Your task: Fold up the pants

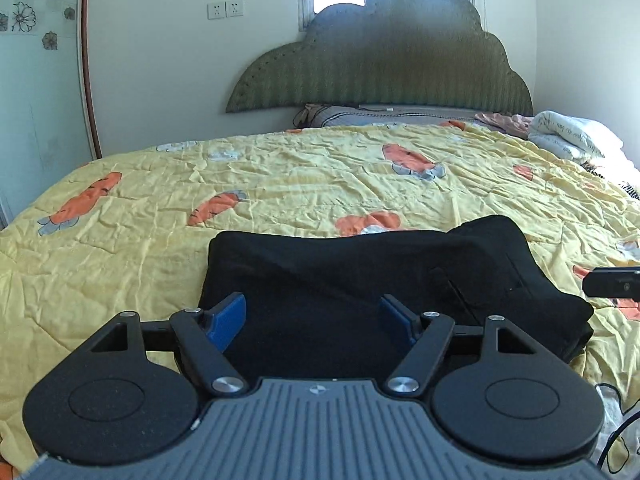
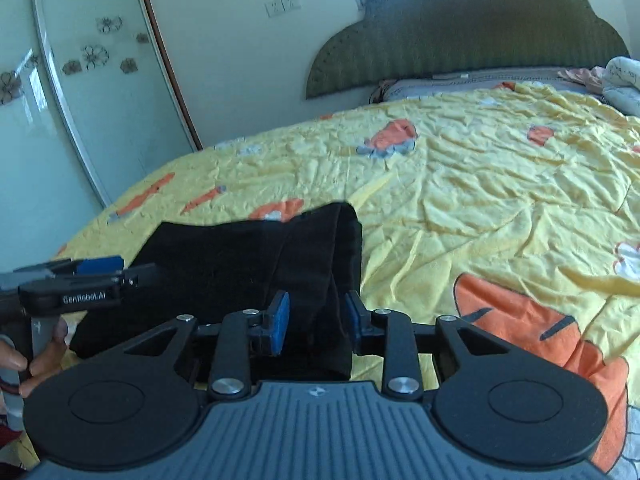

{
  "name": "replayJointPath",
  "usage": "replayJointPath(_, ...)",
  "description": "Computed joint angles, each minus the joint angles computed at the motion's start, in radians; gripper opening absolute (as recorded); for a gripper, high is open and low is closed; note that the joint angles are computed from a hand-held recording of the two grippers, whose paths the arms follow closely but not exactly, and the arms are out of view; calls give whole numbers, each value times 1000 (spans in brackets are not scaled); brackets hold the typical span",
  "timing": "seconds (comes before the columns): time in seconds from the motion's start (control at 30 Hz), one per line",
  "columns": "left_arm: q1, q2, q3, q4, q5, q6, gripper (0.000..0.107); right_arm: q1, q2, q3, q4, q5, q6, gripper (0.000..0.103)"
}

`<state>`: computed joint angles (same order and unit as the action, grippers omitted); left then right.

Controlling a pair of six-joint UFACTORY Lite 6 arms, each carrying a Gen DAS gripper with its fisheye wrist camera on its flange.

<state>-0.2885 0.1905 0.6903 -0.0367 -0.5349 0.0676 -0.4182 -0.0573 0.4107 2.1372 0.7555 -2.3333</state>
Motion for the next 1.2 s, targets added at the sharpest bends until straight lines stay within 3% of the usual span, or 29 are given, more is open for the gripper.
replayJointPath(0.2,35,-87,-95,151,1,-145,76,-31,27,15,-147,28,151,29)
replayJointPath(0.53,42,-33,-89,172,11,-147,76,-51,149,47,-161,155,257,30)
replayJointPath(0.6,36,-34,-91,157,12,-134,76,-28,169,56,-122,129,237,14)
replayJointPath(0.67,44,-51,-97,177,19,-154,76,-25,142,26,-90,118,212,11)
replayJointPath(0.77,61,-54,-96,241,27,-198,77,-22,77,-6,-93,82,192,11)
replayJointPath(0.83,46,-24,-83,202,31,-152,78,14,96,20,-111,9,165,12)
replayJointPath(0.93,28,-59,-110,141,20,-93,78,3,59,-4,-92,9,170,19)
replayJointPath(0.97,34,-80,-119,159,22,-113,78,9,5,-31,-39,-8,137,23)
replayJointPath(1.07,60,-105,-117,238,34,-216,78,124,-124,-66,217,-113,-101,24)
replayJointPath(1.13,67,-90,-95,291,59,-280,78,179,-90,-23,225,-115,-134,24)
replayJointPath(1.2,46,-65,-82,218,81,-228,78,209,15,53,134,-78,-79,25)
